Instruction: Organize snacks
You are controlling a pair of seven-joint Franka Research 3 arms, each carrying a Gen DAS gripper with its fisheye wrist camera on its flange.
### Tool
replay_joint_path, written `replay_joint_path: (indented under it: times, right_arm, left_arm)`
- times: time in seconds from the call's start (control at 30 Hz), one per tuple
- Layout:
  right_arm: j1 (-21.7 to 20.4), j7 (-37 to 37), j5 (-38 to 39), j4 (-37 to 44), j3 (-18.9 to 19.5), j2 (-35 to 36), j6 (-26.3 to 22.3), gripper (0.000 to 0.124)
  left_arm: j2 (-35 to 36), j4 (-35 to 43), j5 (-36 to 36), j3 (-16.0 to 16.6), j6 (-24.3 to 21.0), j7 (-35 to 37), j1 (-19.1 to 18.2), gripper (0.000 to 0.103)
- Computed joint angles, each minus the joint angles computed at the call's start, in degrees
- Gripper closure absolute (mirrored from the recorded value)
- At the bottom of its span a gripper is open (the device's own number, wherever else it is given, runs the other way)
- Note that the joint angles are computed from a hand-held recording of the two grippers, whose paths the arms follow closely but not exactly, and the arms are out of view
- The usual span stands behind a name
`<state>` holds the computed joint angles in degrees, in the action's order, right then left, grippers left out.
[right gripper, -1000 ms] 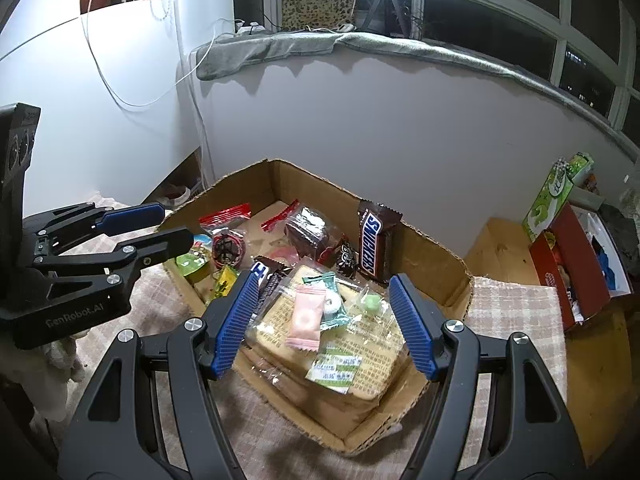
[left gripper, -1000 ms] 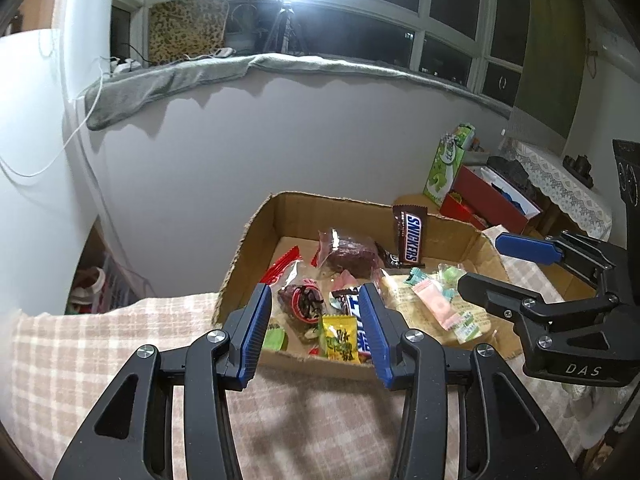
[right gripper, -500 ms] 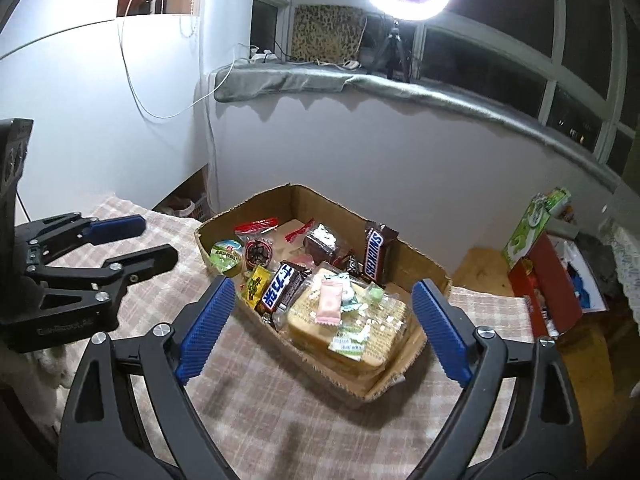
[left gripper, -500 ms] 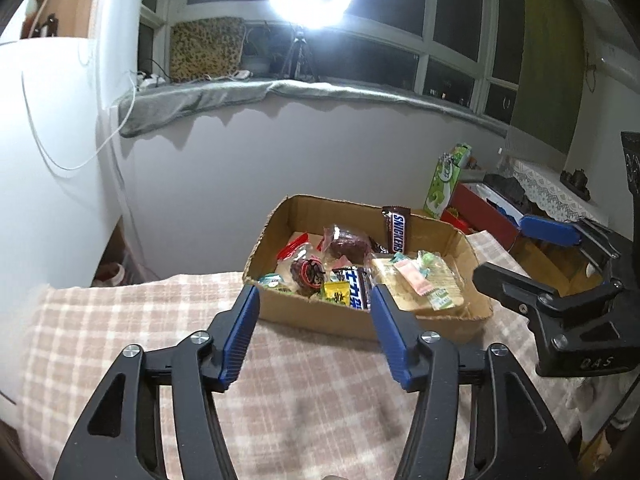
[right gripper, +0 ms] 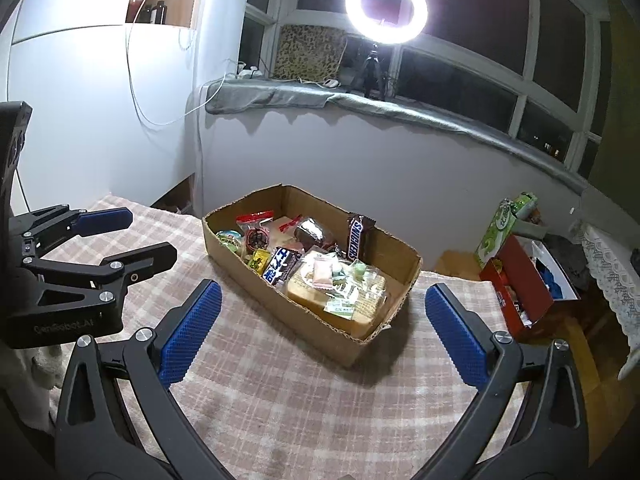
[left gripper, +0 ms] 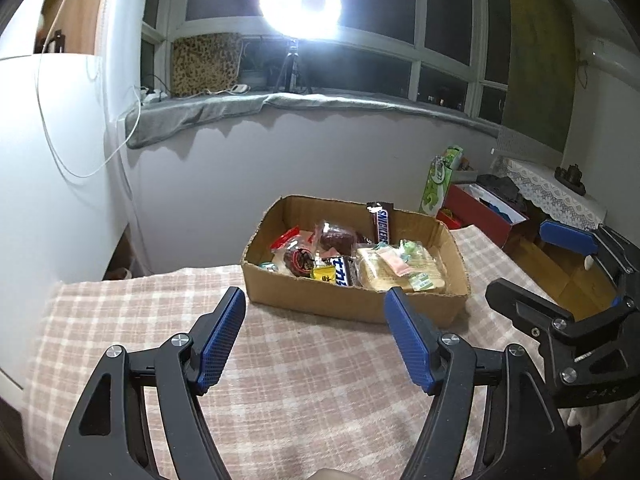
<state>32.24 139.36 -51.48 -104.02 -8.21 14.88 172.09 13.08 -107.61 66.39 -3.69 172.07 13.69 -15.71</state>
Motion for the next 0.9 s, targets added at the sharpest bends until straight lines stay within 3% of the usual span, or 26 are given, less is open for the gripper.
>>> replay_joint_path:
  times: [0.13, 0.9]
  right_arm:
    - [-0.9, -2.4, 3.1, -1.1, 1.0, -0.7, 0.9, 0.021]
    - [-0.3, 1.1, 2.1, -2.0, -0.4, -1.1, 1.8, 0.021]
  left_arm:
    - [-0.2, -0.4, -0.3, -0.1, 0.1, 0.2, 0.0, 0.031]
    - [-0.6, -1.2, -1.8, -0.8, -2.3, 0.6, -0.1, 0.031]
